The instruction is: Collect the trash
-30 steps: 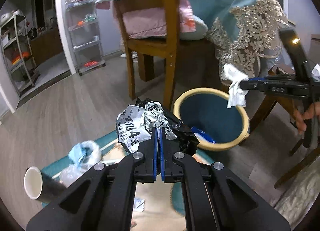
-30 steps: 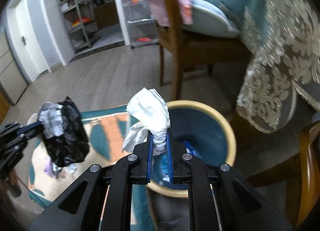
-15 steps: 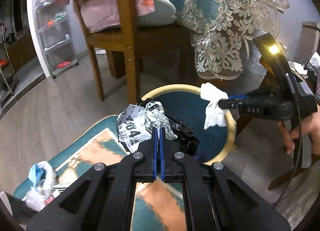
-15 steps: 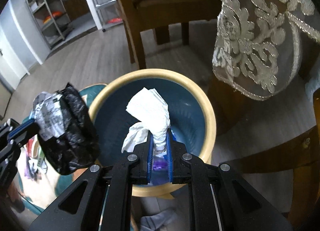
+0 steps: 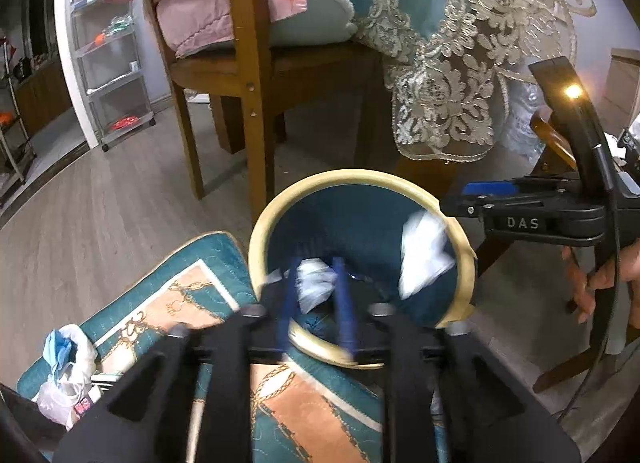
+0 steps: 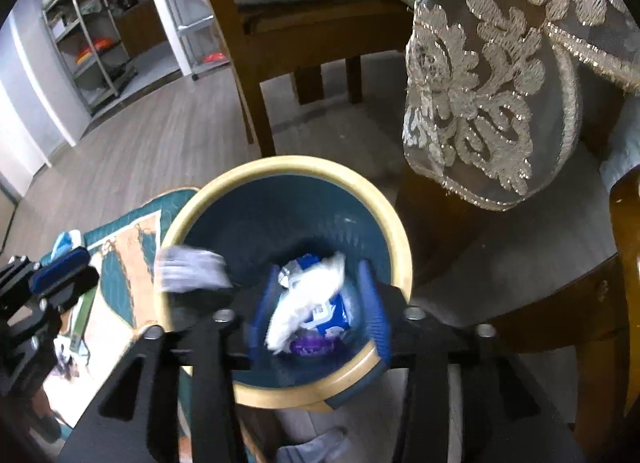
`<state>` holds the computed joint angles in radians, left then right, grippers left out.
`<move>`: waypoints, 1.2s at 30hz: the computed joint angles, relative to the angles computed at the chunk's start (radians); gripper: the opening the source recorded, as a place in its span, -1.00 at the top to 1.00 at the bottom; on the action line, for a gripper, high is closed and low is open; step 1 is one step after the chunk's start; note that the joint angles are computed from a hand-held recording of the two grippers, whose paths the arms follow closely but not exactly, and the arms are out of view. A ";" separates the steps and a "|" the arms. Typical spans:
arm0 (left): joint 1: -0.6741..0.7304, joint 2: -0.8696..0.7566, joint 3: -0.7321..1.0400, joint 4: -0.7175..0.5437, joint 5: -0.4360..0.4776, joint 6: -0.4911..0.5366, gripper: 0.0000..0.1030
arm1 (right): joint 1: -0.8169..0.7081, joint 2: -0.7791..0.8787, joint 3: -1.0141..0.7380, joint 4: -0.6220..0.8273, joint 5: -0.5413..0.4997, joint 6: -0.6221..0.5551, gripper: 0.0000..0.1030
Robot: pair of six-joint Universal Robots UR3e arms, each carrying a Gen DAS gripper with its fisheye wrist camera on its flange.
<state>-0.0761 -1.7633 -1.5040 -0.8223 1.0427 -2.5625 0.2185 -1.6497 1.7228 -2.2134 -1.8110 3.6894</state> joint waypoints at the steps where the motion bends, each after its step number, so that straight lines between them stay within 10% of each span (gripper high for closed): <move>1: 0.006 0.006 -0.006 0.006 -0.004 -0.002 0.24 | 0.003 0.000 0.001 -0.003 -0.005 -0.001 0.01; 5: 0.034 0.036 -0.019 -0.003 -0.015 0.012 0.08 | 0.019 0.012 -0.025 -0.001 -0.021 0.013 -0.28; 7: 0.050 0.057 -0.039 0.012 -0.022 0.010 -0.39 | 0.032 0.011 -0.024 -0.007 -0.033 0.023 -0.41; 12: 0.099 0.112 -0.088 0.056 -0.040 0.000 -0.84 | 0.066 0.042 -0.068 -0.048 -0.061 0.024 -0.75; 36: 0.664 0.401 -0.191 -0.227 -0.227 0.309 -0.88 | 0.378 0.506 -0.709 0.056 -0.210 0.061 -0.90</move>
<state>0.5882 -1.3626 -1.6945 -1.0496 0.8160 -2.2539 0.5966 -1.1440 1.0140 -2.1575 -2.0207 3.7506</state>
